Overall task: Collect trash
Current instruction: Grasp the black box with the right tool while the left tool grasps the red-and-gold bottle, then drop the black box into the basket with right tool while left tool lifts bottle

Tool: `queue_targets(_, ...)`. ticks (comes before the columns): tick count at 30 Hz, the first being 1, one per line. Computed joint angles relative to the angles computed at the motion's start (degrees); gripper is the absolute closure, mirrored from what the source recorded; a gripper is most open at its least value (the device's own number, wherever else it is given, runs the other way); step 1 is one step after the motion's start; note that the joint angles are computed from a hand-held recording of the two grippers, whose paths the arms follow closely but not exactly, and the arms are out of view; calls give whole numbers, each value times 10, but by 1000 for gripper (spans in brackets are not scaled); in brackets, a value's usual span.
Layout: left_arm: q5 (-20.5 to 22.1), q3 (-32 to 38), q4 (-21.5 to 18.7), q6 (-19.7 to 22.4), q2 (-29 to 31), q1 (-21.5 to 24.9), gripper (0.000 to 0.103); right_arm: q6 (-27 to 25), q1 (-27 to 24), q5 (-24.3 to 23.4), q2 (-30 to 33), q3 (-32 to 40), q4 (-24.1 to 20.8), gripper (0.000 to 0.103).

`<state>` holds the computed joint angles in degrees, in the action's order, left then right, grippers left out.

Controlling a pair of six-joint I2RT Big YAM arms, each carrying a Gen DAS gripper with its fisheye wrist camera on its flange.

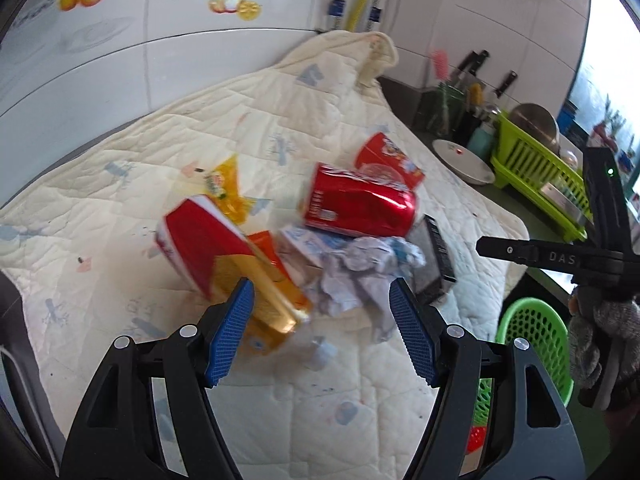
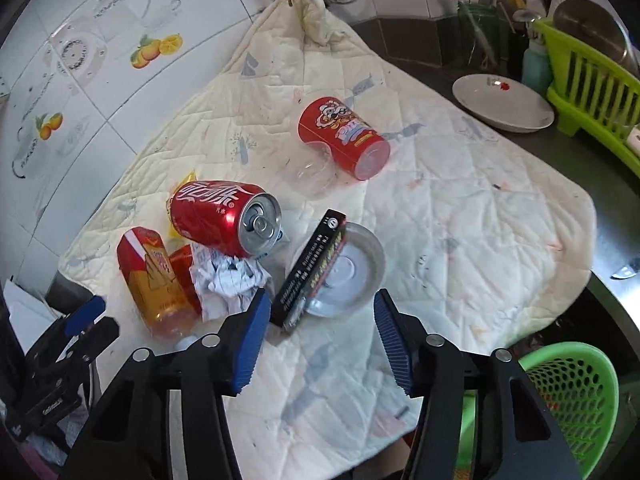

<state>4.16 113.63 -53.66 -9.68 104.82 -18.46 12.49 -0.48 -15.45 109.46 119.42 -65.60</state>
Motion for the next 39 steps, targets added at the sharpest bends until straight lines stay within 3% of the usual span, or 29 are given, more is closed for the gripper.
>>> queue_targets(7, -9, 12, -13, -29, 12, 32, 34, 22, 13, 13, 85, 111, -57, 56)
queue_targets(13, 10, 46, -45, -77, 44, 44, 30, 46, 13, 19, 153, 202, -115, 63)
queue_targets(19, 21, 91, -79, -144, 85, 49, 25, 52, 12, 7, 194, 262, -158, 79)
queue_targets(24, 22, 134, -106, -187, 119, 51, 22, 52, 11, 10, 184, 246, -143, 85)
queue_targets(32, 18, 226, -170, -238, 176, 50, 22, 27, 12, 25, 116, 151, -85, 85)
queue_targets(39, 10, 286, -206, -255, 214, 48, 23, 13, 12, 27, 55, 70, -43, 85)
